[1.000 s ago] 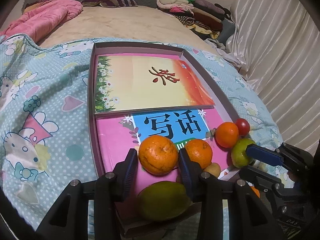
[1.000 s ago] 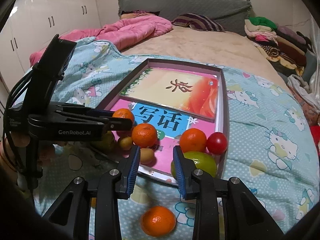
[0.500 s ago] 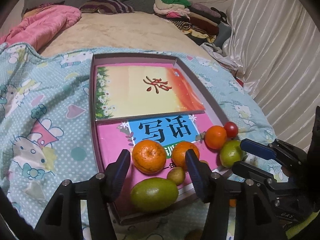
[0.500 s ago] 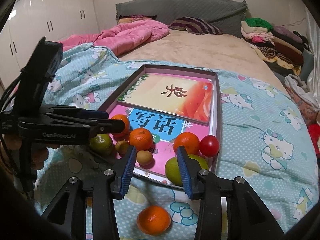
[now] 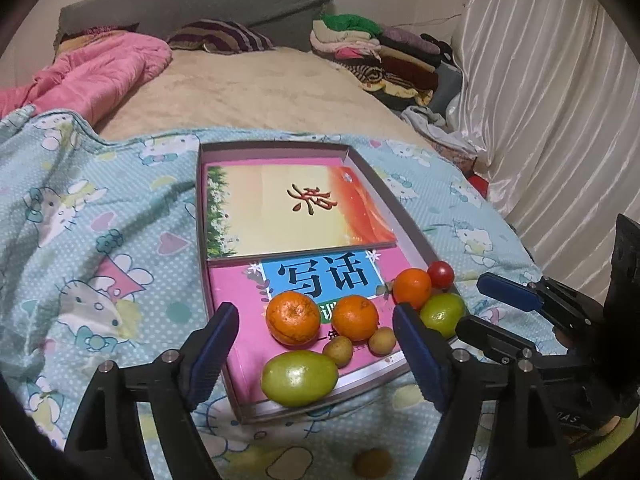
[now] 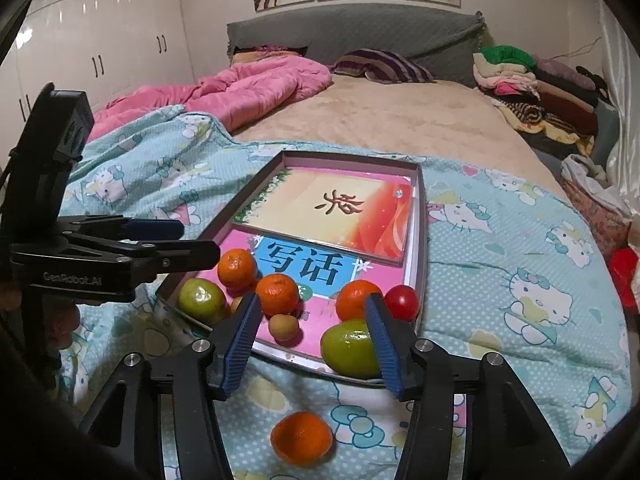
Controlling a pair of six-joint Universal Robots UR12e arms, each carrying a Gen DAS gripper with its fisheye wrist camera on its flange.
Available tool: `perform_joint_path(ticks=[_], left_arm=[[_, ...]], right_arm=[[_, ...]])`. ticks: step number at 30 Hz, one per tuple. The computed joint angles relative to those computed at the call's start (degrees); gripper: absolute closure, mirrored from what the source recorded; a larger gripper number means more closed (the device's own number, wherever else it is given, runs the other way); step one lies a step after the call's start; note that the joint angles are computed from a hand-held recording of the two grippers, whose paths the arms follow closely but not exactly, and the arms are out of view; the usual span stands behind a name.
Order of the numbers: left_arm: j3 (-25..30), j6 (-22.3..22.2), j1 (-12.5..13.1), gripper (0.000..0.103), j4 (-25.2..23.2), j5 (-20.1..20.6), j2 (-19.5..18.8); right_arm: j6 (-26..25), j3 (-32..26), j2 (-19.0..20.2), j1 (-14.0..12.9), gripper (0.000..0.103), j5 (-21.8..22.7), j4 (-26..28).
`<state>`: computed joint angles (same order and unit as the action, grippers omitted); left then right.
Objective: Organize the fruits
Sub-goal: 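Withdraw both open tools from the box toward the remaining fruits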
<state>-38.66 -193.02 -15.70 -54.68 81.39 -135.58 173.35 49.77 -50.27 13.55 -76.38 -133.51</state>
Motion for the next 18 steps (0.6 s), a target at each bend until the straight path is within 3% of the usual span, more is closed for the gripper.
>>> perform_joint_path(ticks=[7, 10, 18], left_arm=[[-3.5, -1.8, -0.4, 0.016, 3.6, 2.1, 2.3], [-5.0, -2.7, -0.4, 0.012, 4.9, 2.1, 3.3], [-7.2, -2.7, -1.0, 0.009, 6.8, 4.5, 4.8]], right_arm=[[0.7, 1.1, -0.9, -0.3, 0.043, 0.3, -2.2], [1.1, 1.9, -1.3, -0.3, 0.035, 0.0, -3.7], [2.1, 3.7, -2.4, -0.6, 0.031, 0.0, -7.4]])
